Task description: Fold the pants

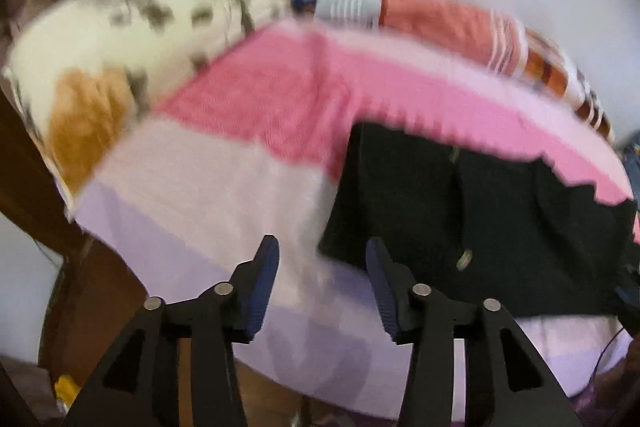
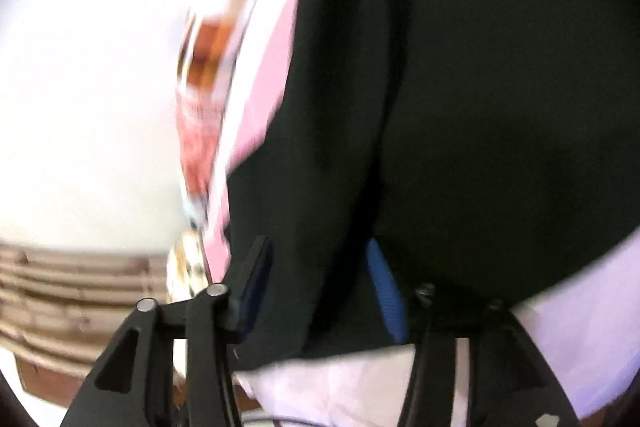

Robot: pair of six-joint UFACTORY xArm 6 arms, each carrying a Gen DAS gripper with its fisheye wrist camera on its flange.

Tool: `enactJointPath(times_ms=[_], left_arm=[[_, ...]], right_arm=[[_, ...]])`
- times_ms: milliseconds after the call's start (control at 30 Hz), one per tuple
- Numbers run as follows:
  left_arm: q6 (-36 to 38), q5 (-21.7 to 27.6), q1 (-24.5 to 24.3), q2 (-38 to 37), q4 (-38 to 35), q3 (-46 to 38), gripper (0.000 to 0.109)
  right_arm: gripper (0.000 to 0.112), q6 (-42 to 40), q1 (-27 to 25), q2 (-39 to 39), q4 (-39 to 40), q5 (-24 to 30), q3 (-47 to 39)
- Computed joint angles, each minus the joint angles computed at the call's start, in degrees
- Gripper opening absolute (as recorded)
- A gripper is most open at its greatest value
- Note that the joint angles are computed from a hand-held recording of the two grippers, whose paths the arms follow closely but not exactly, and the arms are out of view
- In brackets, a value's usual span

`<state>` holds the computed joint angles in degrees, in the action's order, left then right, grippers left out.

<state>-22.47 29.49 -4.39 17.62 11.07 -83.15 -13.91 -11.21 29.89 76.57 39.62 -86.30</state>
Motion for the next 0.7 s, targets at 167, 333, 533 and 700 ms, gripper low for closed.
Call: enactJointPath(times_ms=[167, 333, 533, 700], left_arm=[[9.07, -4.66, -2.78, 0.98, -9.91, -3.94, 0.077], [20.23, 1.37, -7.32, 9.54, -22.92, -16.99, 0.077], [24.78, 7.59, -11.11, 18.02, -27.19, -29.15, 0.077], [24.92, 12.78, -12.08, 23.27, -27.72, -35.89, 0.077]], right_arm=[[0.049, -0.68, -4.37, 6.26, 3.79, -0.82, -7.8], [0.049, 7.21, -5.71, 13.42, -6.19, -5.37, -19.05], [0.026, 16.06, -7.74, 21.53, -17.16, 0.41, -31.52], [0.006, 21.79, -6.73, 24.18, -28.09, 2.1, -36.82]])
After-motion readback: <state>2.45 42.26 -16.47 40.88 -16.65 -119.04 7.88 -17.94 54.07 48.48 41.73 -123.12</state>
